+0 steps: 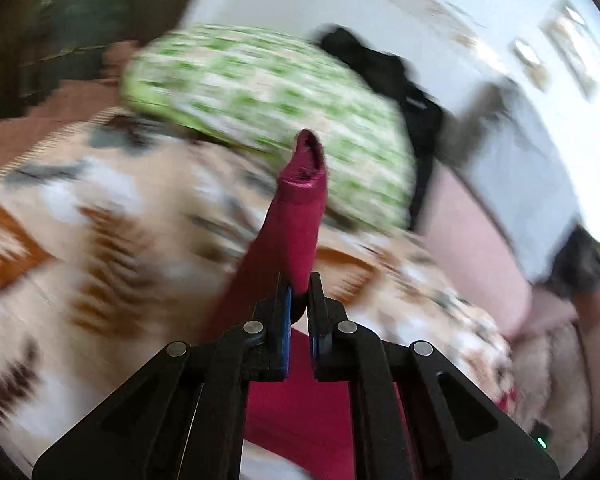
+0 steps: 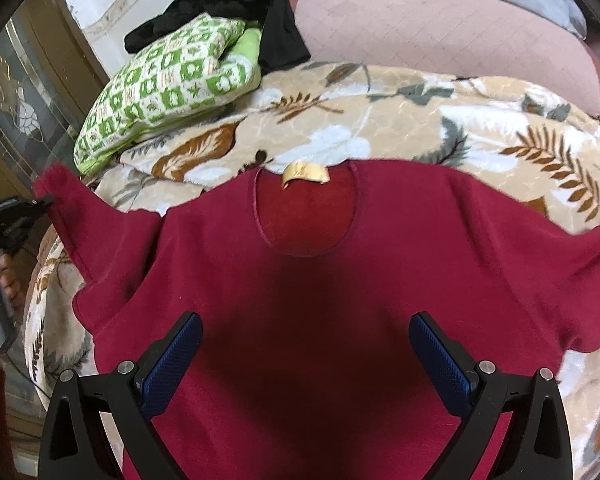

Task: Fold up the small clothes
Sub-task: 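Grasp the sleeve nearest the left gripper and fold it across the body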

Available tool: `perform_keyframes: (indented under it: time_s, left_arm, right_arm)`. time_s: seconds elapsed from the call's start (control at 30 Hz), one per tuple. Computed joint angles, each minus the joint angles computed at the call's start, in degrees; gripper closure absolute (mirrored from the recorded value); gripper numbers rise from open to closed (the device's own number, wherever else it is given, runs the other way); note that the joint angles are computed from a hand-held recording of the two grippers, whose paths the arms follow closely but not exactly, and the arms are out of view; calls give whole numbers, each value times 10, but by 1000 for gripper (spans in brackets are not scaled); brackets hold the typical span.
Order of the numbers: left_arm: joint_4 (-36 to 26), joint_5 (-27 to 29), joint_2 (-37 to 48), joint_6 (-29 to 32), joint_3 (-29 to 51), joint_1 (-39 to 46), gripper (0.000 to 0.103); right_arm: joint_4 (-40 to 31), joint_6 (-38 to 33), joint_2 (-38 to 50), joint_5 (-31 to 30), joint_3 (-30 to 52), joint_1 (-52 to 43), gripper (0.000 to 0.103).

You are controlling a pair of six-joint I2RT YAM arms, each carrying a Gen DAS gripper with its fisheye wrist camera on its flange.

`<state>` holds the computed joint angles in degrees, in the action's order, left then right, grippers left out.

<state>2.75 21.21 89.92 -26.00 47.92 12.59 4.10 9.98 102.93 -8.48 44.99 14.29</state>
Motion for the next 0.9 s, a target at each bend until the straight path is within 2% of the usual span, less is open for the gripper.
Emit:
perform_keyframes:
  time_s: [0.1, 0.17, 0.23, 0.33, 0.4, 0.5, 0.53, 0.6, 0.63, 0.7, 0.73, 0.77, 0.83, 0.87, 0.9]
  left_arm:
    - [18, 1, -39, -26, -28, -109, 97]
    - [35, -9, -31, -44, -33, -184, 97]
    - [71, -21, 8, -75, -33, -252, 97]
    - [89, -46, 105, -102, 1, -326, 97]
    - [71, -53, 180, -100, 43, -357, 97]
    - [-18, -94, 204, -80, 78, -383, 96]
    - [-17, -84, 190, -73, 63, -378, 96]
    - [-18, -79, 138, -59, 27, -369, 77]
    - [-21, -84, 103, -49, 5, -364, 71]
    - [-8, -101, 37, -31, -43, -352, 51]
    - [-4, -112, 0, -22, -67, -344, 46]
    - [-4, -123, -25, -17, -80, -338, 41]
    - [-15, -124, -77, 0, -109, -308, 41]
    - [-20, -125, -93, 8, -118, -293, 41]
    - [-21, -131, -97, 15, -120, -280, 41]
  right_arm:
    - [-15, -11, -23, 0, -5, -22, 1]
    - [-22, -18, -41, 2, -11, -44, 1]
    - [-28, -23, -57, -9, -15, -73, 1]
    - [-42, -24, -61, -40, -6, -116, 1]
    - [-62, -23, -47, -73, 12, -144, 1]
    - [-64, -16, -24, -126, 24, -167, 1]
    - [-60, -8, -15, -143, 25, -170, 1]
    - [-51, 9, 6, -180, 32, -171, 1]
    - [-45, 15, 11, -185, 32, -164, 1]
    - [-32, 24, 23, -179, 36, -142, 1]
    - [-33, 27, 36, -175, 46, -126, 1]
    - [-35, 28, 51, -176, 57, -116, 1]
    - [-42, 44, 81, -182, 77, -94, 1]
    - [-38, 48, 88, -175, 78, -87, 1]
    - [-39, 52, 91, -141, 77, -74, 1]
